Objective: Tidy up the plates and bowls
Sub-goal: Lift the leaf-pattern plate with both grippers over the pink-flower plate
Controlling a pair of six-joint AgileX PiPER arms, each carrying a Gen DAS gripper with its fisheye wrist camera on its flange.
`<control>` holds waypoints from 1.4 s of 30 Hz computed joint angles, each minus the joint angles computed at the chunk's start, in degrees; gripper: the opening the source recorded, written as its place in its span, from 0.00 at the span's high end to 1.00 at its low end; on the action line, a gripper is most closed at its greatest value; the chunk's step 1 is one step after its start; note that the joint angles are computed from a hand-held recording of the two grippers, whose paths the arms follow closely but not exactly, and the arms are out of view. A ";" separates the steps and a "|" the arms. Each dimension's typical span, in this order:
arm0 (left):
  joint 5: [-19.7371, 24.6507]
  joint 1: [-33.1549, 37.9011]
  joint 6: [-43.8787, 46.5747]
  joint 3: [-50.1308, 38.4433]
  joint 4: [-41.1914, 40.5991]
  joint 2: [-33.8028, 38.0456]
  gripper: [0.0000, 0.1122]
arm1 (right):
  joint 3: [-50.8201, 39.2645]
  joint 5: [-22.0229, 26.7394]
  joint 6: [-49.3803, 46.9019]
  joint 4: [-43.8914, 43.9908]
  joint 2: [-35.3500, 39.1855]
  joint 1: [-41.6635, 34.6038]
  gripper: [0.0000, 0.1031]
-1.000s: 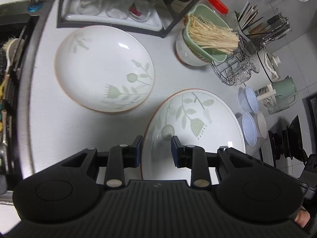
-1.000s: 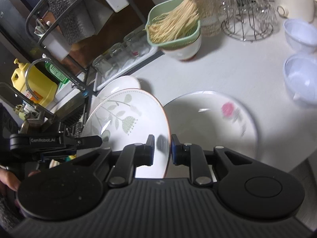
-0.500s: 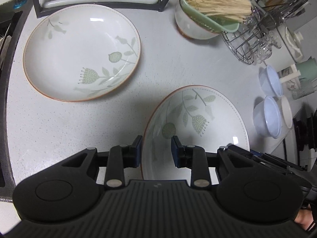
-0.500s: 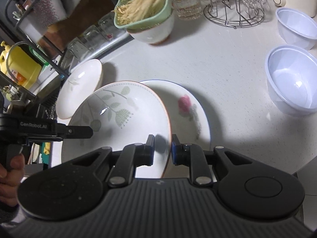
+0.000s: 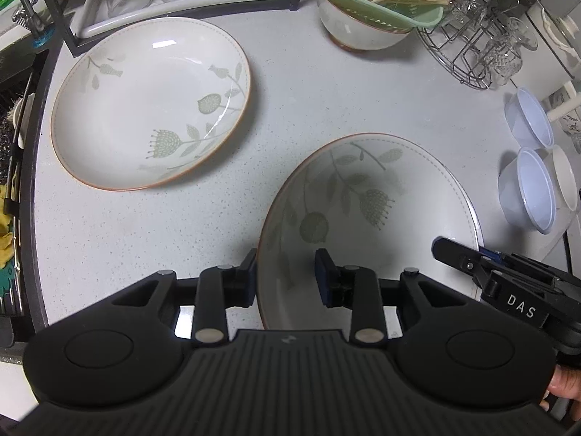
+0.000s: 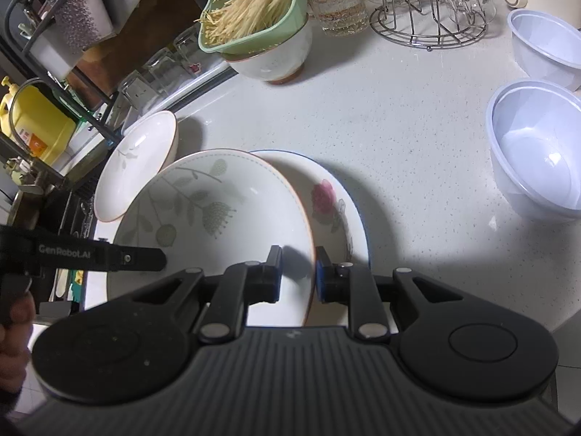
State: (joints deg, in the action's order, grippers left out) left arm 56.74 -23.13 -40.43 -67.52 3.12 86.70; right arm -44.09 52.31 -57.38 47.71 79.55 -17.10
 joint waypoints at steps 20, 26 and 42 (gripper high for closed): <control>-1.04 0.86 -2.04 -1.18 1.67 1.20 0.66 | 1.62 -4.30 -4.81 0.14 -0.44 2.14 0.78; -1.48 -0.10 -4.21 -1.77 3.12 -1.82 0.66 | 1.79 -4.27 -5.13 0.49 -1.58 0.34 0.78; 2.55 -9.10 -13.92 -4.05 10.77 -8.34 0.66 | 1.36 1.36 -9.45 4.21 -7.64 -5.36 0.79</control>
State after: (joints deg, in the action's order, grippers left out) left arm 59.29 -32.22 -54.34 -71.58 13.88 78.36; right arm -42.73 53.67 -66.82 51.92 71.91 -22.46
